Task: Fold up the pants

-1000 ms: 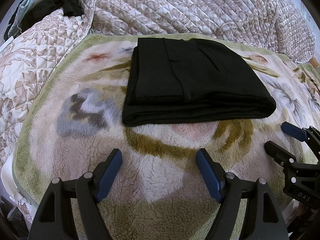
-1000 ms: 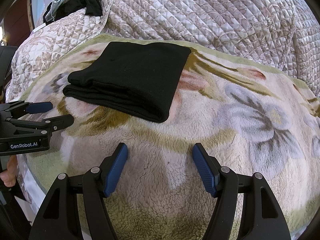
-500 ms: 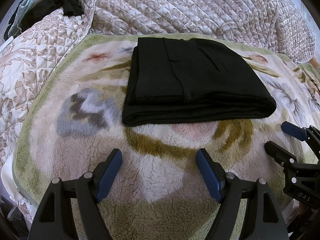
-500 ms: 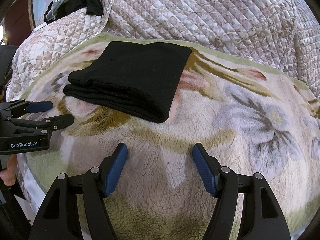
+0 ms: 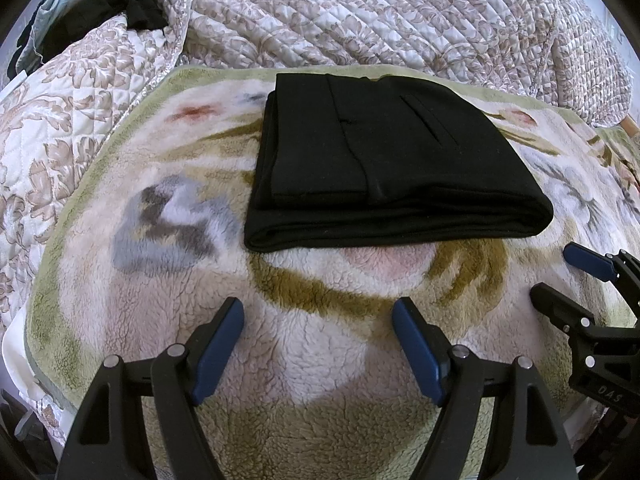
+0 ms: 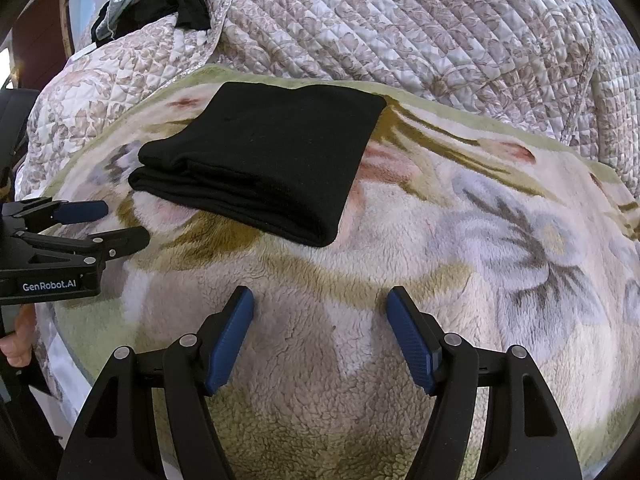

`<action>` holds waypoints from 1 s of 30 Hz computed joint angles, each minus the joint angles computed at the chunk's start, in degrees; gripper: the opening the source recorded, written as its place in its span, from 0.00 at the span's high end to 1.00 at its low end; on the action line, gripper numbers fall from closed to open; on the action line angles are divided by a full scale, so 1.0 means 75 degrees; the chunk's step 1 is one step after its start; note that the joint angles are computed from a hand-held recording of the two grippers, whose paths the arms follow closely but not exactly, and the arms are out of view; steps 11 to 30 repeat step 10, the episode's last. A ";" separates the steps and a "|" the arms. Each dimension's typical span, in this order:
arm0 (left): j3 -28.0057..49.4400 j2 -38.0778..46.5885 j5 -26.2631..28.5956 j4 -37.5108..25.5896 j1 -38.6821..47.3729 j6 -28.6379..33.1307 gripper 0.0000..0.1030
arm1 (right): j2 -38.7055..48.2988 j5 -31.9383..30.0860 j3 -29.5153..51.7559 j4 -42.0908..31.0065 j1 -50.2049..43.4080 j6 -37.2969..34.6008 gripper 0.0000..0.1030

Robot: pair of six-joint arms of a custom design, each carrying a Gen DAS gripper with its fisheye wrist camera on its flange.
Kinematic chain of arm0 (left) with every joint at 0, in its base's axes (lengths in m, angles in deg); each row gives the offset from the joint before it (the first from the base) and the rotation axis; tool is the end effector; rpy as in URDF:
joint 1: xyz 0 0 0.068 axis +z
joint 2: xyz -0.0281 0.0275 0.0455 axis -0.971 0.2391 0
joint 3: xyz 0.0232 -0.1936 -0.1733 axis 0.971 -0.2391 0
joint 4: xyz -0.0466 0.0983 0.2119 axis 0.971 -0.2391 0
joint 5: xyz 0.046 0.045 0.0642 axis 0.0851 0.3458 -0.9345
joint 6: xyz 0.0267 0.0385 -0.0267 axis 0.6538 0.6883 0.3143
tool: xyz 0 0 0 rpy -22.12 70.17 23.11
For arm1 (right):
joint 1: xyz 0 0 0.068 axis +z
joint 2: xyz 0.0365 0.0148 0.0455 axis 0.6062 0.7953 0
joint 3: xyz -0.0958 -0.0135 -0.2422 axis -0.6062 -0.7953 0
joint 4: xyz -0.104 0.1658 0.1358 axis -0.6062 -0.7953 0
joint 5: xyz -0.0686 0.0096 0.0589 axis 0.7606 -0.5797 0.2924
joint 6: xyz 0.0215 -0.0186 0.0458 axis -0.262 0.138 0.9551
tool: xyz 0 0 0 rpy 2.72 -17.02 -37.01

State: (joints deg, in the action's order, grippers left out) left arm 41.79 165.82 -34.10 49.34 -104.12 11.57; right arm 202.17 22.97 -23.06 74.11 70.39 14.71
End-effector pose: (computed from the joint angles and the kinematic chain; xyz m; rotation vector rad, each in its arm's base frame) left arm 0.3085 -0.1596 0.0495 0.4278 2.4696 -0.1145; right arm 0.2457 0.1415 0.0126 -0.1375 2.2453 -0.0819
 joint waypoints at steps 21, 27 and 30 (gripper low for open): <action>-0.0010 0.0002 0.0031 -0.0004 0.0025 0.0010 0.23 | -0.0006 0.0532 -0.0110 0.0098 0.0051 0.0333 0.33; -0.0010 0.0002 0.0031 -0.0004 0.0025 0.0010 0.23 | -0.0006 0.0532 -0.0110 0.0098 0.0051 0.0333 0.33; -0.0010 0.0002 0.0031 -0.0004 0.0025 0.0010 0.23 | -0.0006 0.0532 -0.0110 0.0098 0.0051 0.0333 0.33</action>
